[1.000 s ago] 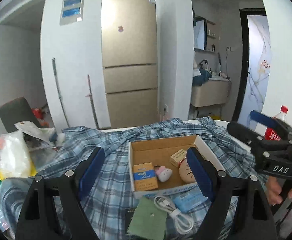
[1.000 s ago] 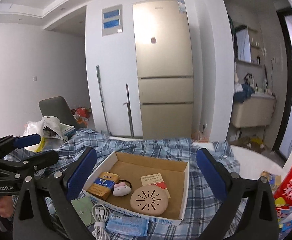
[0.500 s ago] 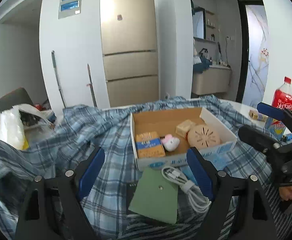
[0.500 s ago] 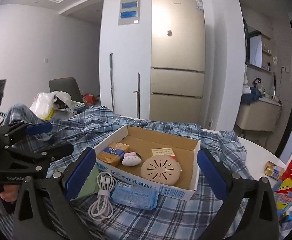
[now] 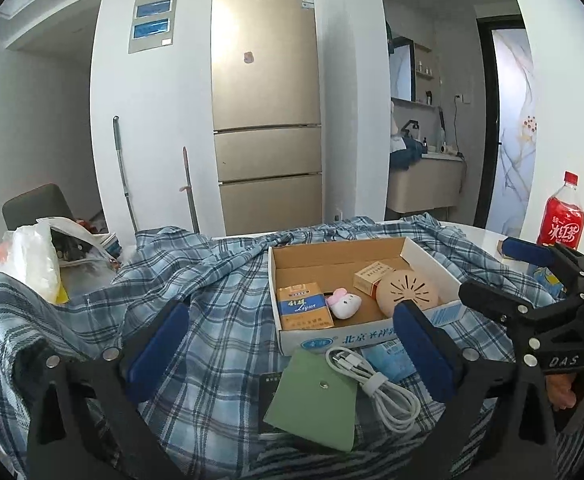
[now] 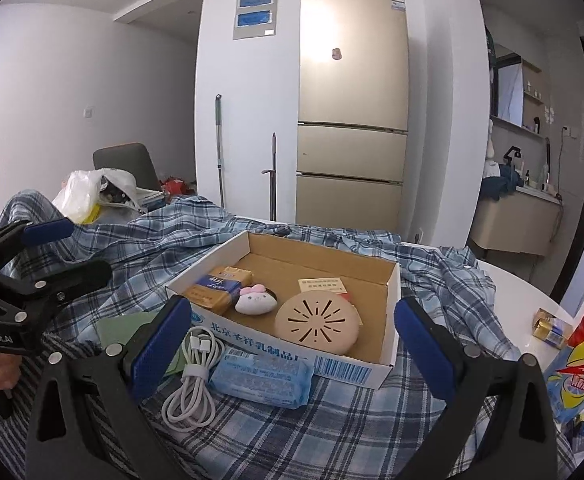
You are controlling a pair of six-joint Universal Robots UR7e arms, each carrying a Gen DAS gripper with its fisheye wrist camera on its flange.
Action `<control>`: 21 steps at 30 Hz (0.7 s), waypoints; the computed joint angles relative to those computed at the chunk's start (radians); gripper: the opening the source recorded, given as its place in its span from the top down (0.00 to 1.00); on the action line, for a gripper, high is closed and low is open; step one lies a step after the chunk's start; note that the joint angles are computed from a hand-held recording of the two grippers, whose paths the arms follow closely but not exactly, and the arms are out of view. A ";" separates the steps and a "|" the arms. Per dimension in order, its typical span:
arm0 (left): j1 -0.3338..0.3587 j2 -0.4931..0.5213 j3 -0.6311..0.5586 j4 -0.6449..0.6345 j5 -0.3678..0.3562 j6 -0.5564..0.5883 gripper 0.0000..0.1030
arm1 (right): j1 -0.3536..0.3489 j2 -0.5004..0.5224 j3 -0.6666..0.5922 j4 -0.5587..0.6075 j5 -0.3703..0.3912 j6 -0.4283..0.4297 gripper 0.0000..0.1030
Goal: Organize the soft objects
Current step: 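Raise both tools up and away from the cardboard tray, then move the left tool to the green pouch and grasp it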
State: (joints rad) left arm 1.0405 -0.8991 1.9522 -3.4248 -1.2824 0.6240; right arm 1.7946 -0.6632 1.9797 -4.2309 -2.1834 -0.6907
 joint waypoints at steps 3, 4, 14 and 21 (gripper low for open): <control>0.001 0.000 -0.003 0.010 0.002 -0.005 0.00 | -0.003 -0.008 0.001 0.008 -0.002 0.018 0.02; 0.002 -0.001 -0.004 0.016 0.003 -0.007 0.00 | -0.005 -0.014 0.004 0.021 -0.002 0.029 0.02; -0.003 -0.011 -0.009 0.114 0.019 0.037 0.00 | 0.008 0.009 -0.017 0.008 -0.043 -0.012 0.02; -0.009 0.008 -0.046 0.264 0.097 0.037 0.00 | 0.003 0.000 -0.018 0.038 -0.060 0.018 0.02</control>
State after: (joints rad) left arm 1.0317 -0.8908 1.9064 -3.1607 -1.1851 0.6608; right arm 1.7978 -0.6636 1.9615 -4.1926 -2.2433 -0.6723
